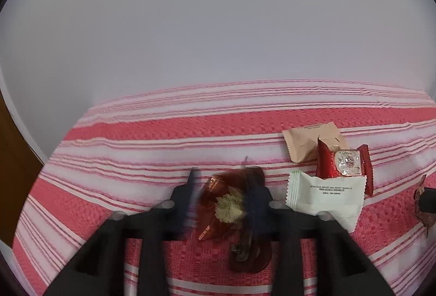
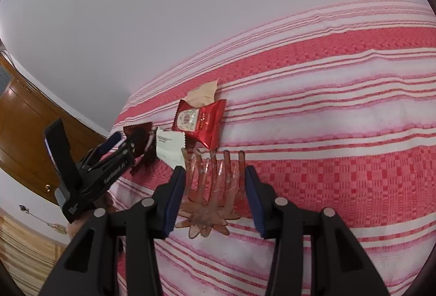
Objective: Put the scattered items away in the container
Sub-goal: 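Grasp a red candy wrapper with the left tool while the right tool holds the claw clip, then carry the claw clip and red wrapper over the metal tin with both tools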
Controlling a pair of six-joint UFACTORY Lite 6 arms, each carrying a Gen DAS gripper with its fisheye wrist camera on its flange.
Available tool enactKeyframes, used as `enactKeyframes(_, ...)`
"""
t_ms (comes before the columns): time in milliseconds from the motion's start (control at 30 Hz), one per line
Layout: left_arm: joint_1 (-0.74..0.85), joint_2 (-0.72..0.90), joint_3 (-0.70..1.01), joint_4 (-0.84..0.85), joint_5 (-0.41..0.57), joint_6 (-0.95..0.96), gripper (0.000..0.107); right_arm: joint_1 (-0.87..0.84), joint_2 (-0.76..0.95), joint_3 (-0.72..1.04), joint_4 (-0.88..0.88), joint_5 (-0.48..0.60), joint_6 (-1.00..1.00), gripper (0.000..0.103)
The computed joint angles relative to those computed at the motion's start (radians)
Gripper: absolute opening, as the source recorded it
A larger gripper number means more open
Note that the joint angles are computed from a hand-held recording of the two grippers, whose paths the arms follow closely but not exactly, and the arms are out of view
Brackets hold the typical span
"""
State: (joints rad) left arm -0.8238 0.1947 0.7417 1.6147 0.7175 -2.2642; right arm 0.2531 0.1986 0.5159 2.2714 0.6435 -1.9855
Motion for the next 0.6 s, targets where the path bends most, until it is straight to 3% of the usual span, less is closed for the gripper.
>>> enactKeyframes(133, 0.016, -0.043, -0.059, 0.093, 0.014, -0.103, 0.031, -0.005, 0.007, 0.001, 0.006, 0.008, -0.006, 0.045)
enactKeyframes(300, -0.026, -0.246, -0.271, 0.391, 0.073, -0.468, 0.029, -0.066, -0.034, -0.042, -0.050, 0.097, 0.023, 0.045)
enactKeyframes(433, -0.127, -0.270, -0.297, 0.323, 0.173, -0.467, 0.029, -0.122, -0.089, -0.086, -0.079, 0.194, 0.025, 0.045)
enactKeyframes(600, -0.276, -0.232, -0.271, 0.272, 0.277, -0.461, 0.030, -0.133, -0.107, -0.107, -0.036, 0.217, 0.003, 0.045)
